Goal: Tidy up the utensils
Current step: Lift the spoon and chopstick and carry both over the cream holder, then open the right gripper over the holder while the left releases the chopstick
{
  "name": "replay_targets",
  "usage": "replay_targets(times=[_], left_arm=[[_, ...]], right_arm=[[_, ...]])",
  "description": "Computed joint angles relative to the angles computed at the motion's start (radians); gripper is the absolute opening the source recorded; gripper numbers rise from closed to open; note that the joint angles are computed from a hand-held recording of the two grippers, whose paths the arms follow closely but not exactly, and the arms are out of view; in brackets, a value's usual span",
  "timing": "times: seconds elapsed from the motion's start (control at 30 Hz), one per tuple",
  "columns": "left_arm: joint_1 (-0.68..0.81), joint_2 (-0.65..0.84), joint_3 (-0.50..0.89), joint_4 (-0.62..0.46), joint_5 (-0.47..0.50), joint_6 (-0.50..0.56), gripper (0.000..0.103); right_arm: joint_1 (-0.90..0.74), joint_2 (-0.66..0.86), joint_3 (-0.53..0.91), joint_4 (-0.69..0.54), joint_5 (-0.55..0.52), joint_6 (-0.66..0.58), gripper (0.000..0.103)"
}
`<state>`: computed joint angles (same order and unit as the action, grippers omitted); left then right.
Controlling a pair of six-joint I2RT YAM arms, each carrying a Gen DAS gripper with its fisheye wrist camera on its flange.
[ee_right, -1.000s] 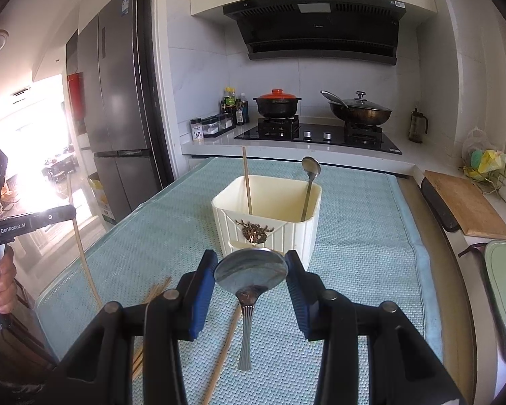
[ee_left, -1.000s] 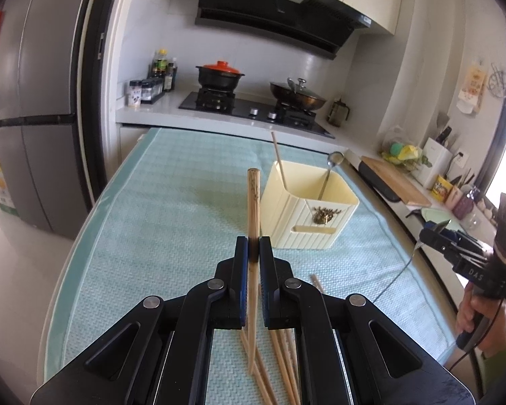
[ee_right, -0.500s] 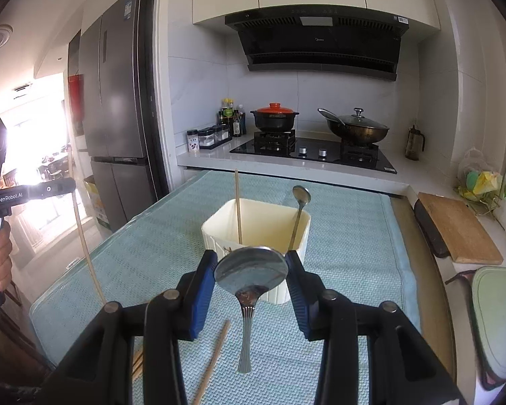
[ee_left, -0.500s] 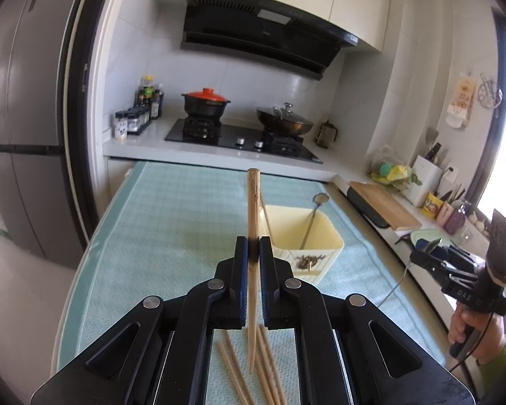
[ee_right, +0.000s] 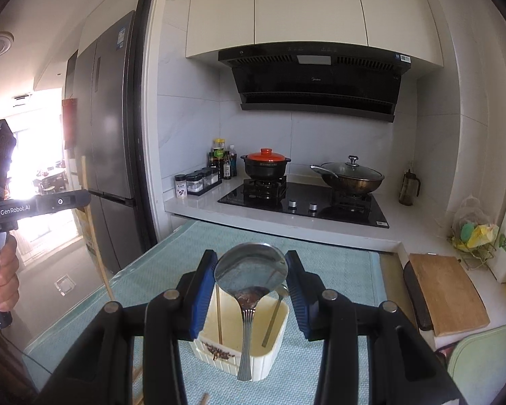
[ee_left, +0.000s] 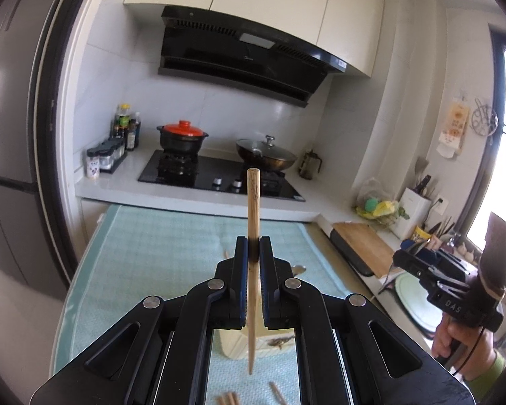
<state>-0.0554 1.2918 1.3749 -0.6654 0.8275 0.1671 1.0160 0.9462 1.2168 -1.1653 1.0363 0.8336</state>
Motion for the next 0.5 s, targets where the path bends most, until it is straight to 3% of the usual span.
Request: replay_targets(times=[0.1,0.2,0.33,0.5], left_arm=[[-0.08,0.04,0.029,0.053,-0.08,-0.048,0.004],[-0.143,0.08,0.04,0.111,-0.149,-0.092,0.004],[-0.204,0.137,0.043,0.185,-0.213,-0.16,0.004],[-0.271,0.188,0.008,0.282,-0.299,-0.195,0.004]], right_arm=[[-0.14,-0.022,-0.04,0.185,-0.088,-0.191,0.042],[-0.277,-0.038,-0.098,0.338,-0.198,-0.306,0.042],[-0.44,-0.059,-0.2,0.5,-0.355,-0.372,0.042],[-0.558,-0.049,-0.312,0.636,-0.478,-0.407,0.042]])
